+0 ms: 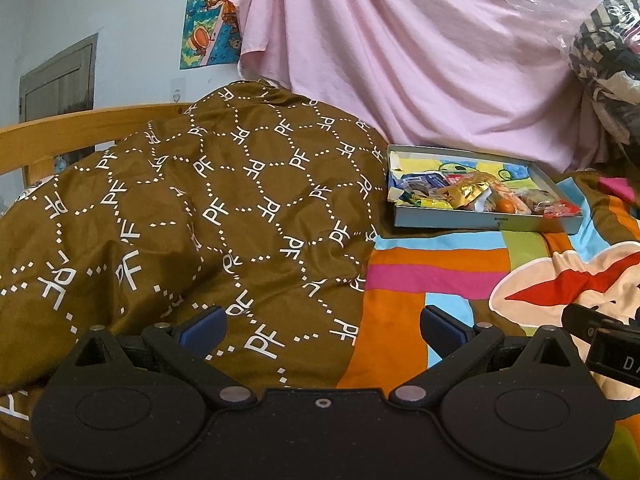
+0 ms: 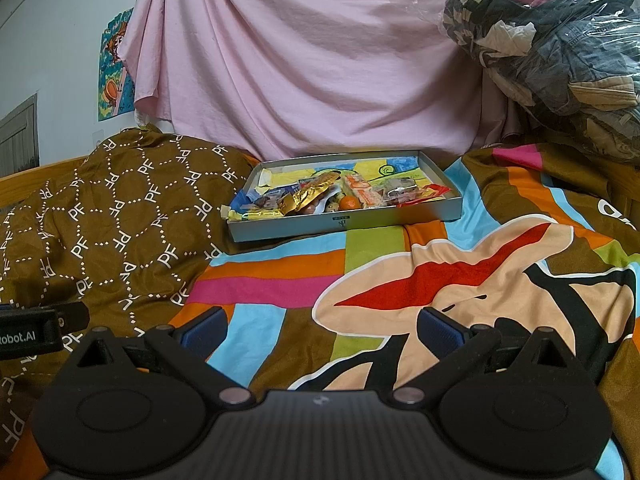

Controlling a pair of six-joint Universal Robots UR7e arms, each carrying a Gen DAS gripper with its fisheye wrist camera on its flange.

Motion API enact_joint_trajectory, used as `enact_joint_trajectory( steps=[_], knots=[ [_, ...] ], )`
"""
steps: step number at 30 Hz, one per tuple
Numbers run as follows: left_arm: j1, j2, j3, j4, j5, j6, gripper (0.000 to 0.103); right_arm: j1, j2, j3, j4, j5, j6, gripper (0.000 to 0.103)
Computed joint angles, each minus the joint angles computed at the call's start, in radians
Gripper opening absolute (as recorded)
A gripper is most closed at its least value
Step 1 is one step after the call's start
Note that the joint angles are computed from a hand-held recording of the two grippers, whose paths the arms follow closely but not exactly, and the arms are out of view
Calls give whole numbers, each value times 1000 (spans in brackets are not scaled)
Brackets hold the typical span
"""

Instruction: Organize snacks

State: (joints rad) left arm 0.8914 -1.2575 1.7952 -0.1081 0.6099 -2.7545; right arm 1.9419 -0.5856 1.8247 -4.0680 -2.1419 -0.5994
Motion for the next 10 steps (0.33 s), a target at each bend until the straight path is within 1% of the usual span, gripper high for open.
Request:
enact_joint_trajectory(
  steps=[10],
  knots=[
    [0, 2, -4, 9, -5, -10, 102, -1, 0, 1, -1, 1, -1, 103]
  ],
)
